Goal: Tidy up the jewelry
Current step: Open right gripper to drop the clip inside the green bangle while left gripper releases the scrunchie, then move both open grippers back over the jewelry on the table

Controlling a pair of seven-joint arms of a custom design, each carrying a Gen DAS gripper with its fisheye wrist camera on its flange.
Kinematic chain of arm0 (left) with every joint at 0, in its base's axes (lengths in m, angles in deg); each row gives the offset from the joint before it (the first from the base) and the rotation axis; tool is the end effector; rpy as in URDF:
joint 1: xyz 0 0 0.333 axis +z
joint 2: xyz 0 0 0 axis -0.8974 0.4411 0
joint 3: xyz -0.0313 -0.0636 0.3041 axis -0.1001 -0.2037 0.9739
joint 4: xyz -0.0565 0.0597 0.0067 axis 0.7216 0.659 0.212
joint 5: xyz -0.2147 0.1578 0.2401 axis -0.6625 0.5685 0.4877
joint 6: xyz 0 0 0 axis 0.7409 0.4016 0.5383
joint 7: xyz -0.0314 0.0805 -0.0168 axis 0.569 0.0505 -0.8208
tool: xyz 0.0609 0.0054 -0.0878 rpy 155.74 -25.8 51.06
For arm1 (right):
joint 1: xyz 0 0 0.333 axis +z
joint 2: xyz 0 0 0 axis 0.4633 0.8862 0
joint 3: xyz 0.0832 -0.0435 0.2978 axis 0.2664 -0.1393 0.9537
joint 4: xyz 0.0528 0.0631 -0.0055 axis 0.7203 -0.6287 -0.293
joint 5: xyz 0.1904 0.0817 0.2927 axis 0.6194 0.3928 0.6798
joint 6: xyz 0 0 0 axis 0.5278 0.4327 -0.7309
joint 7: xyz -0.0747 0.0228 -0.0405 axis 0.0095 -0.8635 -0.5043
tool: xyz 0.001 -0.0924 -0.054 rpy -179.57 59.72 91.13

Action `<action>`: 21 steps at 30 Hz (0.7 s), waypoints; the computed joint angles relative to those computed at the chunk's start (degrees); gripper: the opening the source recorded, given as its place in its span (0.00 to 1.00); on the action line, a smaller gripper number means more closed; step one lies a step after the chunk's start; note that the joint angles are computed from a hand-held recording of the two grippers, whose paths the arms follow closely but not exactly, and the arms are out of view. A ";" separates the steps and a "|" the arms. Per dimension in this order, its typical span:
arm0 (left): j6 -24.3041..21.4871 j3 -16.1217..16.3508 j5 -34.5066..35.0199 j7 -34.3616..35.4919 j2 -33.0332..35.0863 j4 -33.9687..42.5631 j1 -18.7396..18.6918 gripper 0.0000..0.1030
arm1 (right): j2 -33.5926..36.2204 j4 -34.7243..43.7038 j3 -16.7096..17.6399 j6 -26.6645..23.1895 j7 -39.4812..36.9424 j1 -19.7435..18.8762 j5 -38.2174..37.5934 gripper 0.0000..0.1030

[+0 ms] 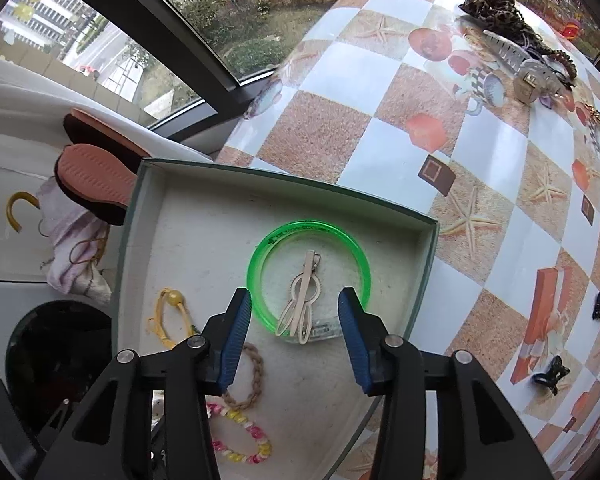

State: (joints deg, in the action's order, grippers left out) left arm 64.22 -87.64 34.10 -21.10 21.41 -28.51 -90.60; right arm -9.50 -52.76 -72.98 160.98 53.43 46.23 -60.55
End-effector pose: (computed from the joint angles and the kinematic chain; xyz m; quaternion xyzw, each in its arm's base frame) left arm 0.4253 -0.3940 0.5449 -0.6706 0.7381 -0.0384 0.0637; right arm 0.5427 0.2371 0.5577 -0.6903 0.7097 0.0447 0.1333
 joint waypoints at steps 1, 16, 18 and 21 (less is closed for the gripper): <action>-0.41 -0.05 0.10 0.10 0.20 0.40 -0.10 0.72 | -0.57 -0.34 -0.01 0.12 -0.03 -0.05 0.21 0.53; -8.65 -0.37 4.36 2.77 4.04 9.61 -2.91 1.00 | -10.06 -8.09 -0.53 0.96 0.04 -2.39 6.59 0.67; -9.24 -0.36 5.16 3.34 4.70 11.14 -3.50 1.00 | -12.17 -9.97 -0.63 1.37 0.57 -2.95 6.89 0.82; -10.63 -0.35 6.34 4.52 6.54 14.48 -4.67 1.00 | -15.54 -13.08 -0.87 2.12 1.72 -3.93 7.54 0.82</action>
